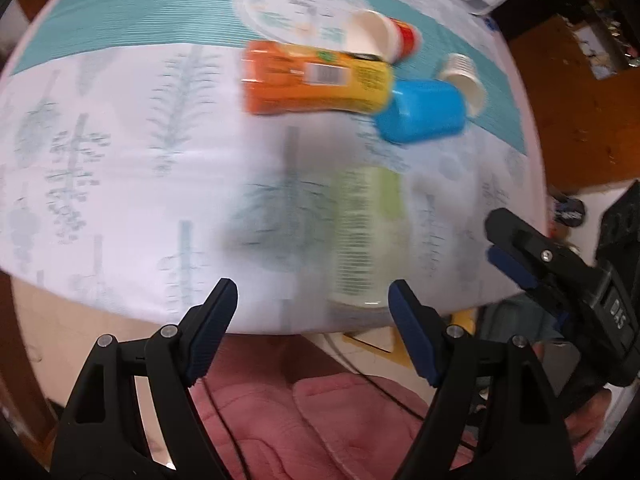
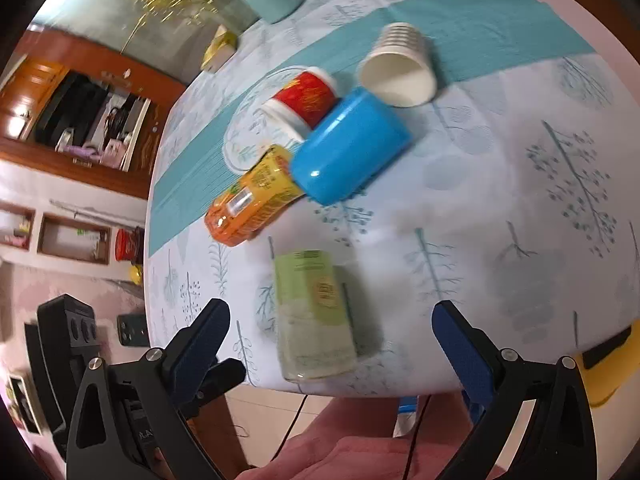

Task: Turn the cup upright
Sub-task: 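Grasp the green cup with the right gripper while the left gripper releases it, then lower the green cup upright onto the tablecloth with the right gripper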

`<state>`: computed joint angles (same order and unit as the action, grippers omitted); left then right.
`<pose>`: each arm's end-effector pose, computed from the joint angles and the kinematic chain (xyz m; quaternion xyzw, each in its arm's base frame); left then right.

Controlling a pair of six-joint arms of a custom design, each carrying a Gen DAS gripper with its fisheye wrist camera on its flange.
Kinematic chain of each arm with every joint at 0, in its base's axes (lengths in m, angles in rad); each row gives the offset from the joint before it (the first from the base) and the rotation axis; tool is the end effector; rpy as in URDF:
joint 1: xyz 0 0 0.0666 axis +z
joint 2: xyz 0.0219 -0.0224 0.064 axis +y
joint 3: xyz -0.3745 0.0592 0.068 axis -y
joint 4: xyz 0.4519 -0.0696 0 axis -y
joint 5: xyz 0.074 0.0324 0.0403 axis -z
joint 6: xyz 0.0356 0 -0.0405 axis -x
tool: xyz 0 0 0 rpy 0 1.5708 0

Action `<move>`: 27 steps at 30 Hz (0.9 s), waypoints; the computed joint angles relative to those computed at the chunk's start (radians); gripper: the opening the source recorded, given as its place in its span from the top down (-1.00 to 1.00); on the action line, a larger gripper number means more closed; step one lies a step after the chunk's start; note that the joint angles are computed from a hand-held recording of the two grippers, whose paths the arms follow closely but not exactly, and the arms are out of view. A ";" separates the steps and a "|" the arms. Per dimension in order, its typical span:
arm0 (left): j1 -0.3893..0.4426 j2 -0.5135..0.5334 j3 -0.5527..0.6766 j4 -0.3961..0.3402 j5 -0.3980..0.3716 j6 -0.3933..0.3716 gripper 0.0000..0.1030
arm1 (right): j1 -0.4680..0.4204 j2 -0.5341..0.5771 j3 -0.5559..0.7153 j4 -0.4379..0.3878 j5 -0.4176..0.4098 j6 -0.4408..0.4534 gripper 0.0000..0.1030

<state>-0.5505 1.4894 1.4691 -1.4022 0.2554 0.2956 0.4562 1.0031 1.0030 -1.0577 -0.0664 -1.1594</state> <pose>0.4441 -0.2836 0.3929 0.1351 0.9799 -0.1460 0.0149 0.3433 0.1706 0.3874 0.3250 0.9105 0.2055 0.1520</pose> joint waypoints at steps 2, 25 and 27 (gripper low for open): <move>0.015 0.005 0.007 -0.019 -0.050 -0.009 -0.47 | 0.013 0.036 0.026 -0.001 0.002 0.024 -0.99; 0.153 0.083 0.025 -0.098 -0.236 -0.191 -0.47 | 0.036 0.355 0.162 -0.079 -0.058 0.025 -0.44; 0.157 0.098 0.037 -0.111 -0.237 -0.200 -0.47 | 0.034 0.367 0.172 -0.089 -0.042 0.017 -0.32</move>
